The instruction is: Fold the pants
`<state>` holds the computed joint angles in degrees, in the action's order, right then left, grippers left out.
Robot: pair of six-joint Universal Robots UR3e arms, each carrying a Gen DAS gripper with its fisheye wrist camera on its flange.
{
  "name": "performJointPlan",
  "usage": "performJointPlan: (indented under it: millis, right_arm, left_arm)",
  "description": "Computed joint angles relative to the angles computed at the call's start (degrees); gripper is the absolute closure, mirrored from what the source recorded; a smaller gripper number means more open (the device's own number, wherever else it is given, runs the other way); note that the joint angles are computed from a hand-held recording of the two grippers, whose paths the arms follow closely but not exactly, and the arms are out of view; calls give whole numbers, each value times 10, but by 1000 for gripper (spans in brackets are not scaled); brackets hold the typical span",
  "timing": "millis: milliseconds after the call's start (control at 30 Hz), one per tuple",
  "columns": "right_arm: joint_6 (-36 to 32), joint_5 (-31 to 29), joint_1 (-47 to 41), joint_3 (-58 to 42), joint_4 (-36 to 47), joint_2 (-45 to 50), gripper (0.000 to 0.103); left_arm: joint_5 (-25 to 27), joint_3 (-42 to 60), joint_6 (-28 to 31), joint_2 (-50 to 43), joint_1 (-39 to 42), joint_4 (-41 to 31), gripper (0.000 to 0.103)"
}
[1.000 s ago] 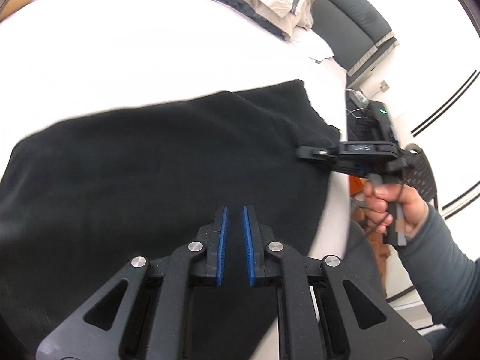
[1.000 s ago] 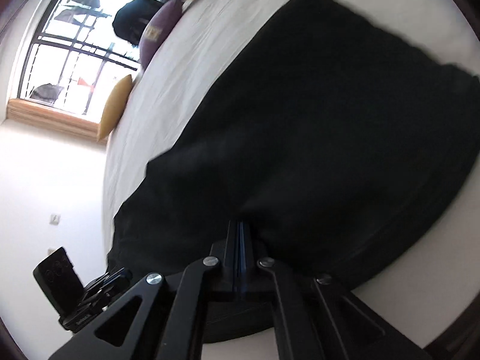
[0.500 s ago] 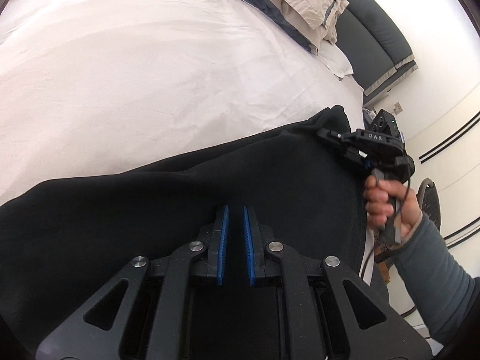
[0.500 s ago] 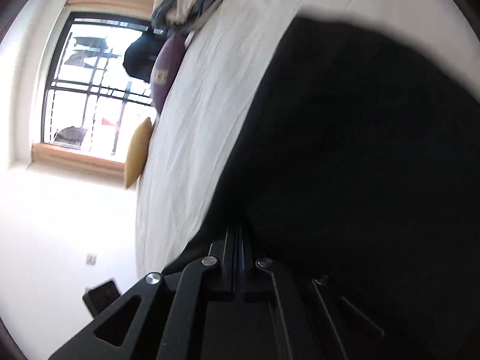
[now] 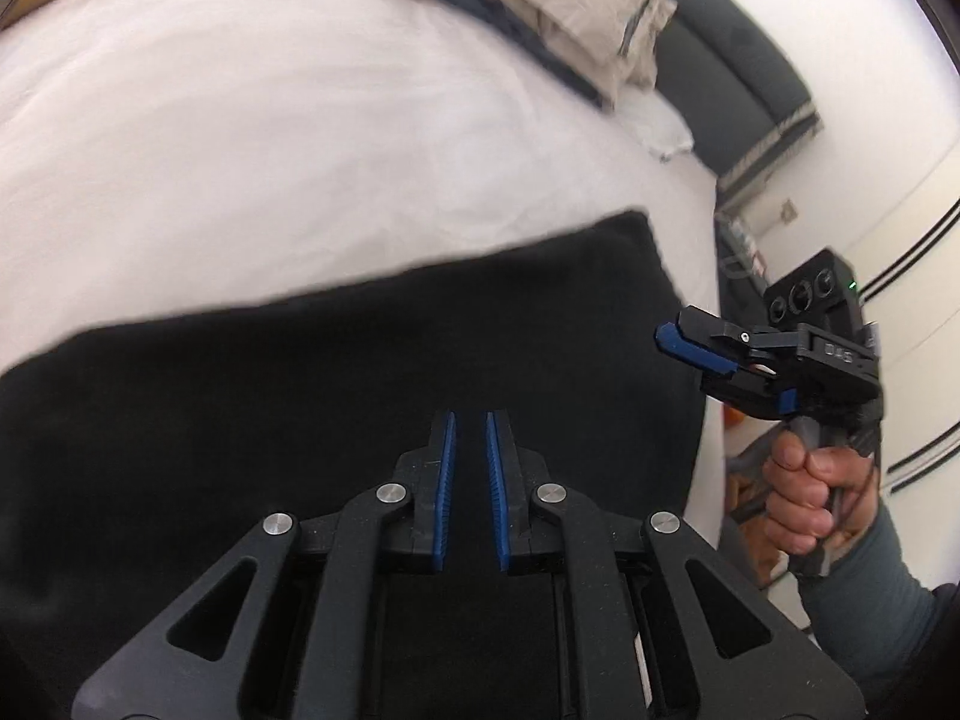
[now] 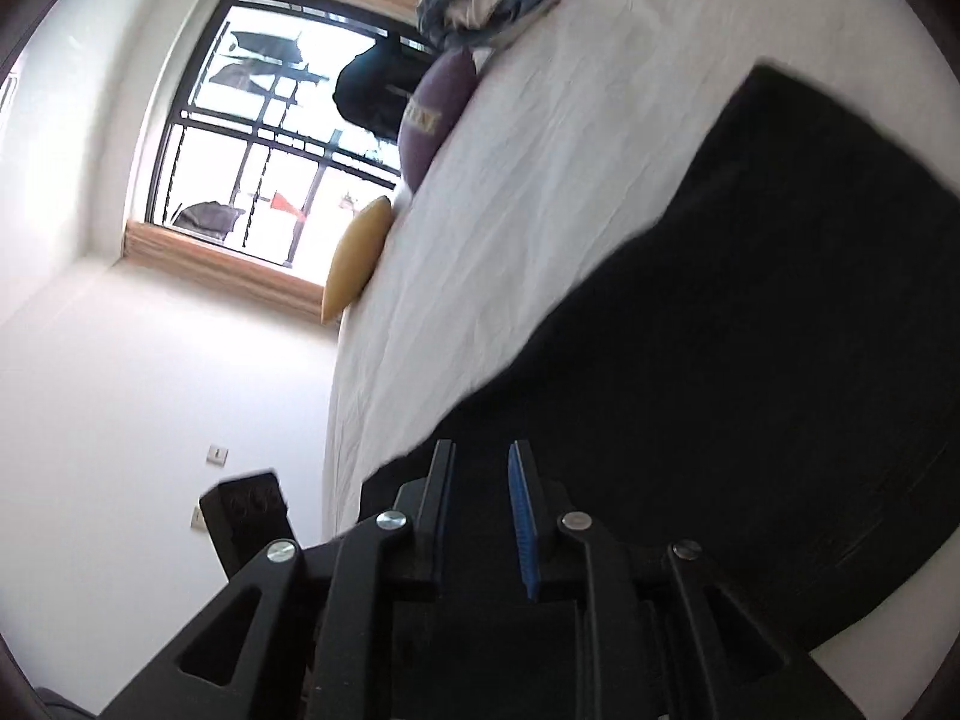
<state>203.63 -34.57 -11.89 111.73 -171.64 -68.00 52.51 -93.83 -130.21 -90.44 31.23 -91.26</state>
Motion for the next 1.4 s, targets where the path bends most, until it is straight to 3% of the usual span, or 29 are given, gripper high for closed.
performJointPlan:
  millis: [33,100,200,400,467,567,600,633,833,900,967,1033,1200,1400]
  right_arm:
    - [-12,-37,23,-14,38,7,83]
    - [-22,-71,24,-26,64,33,103]
    - [-35,-84,-32,13,18,23,103]
    - [-47,-165,-172,118,47,-107,103]
    - [-49,-162,-207,143,74,-156,101]
    - [-60,-104,-261,214,90,-263,80]
    - [-61,-74,-276,239,94,-298,62]
    - [-52,-55,-279,250,95,-319,52]
    - [14,-45,-272,298,50,-288,52]
    - [16,-40,-269,302,32,-246,52]
    - [35,-26,-280,316,-29,-195,61]
    - [64,-4,-300,331,-101,-155,64]
    - [37,42,-324,329,-105,-115,65]
    - [85,73,-330,333,-231,-37,65]
  left_arm:
    - [22,-18,-20,-5,-7,25,93]
    - [-11,-23,17,-3,48,-30,93]
    - [2,-15,88,31,146,-105,93]
    - [60,-28,289,95,417,-236,93]
    - [75,-5,338,104,505,-273,93]
    - [79,36,398,124,601,-335,93]
    - [76,66,424,114,622,-381,93]
    - [73,85,443,109,633,-420,93]
    - [74,29,445,177,582,-442,93]
    - [63,-12,418,216,528,-422,93]
    - [67,-53,380,230,485,-365,93]
    - [70,-93,330,234,454,-308,93]
    - [72,-103,317,175,463,-302,93]
    - [84,-92,335,145,481,-306,93]
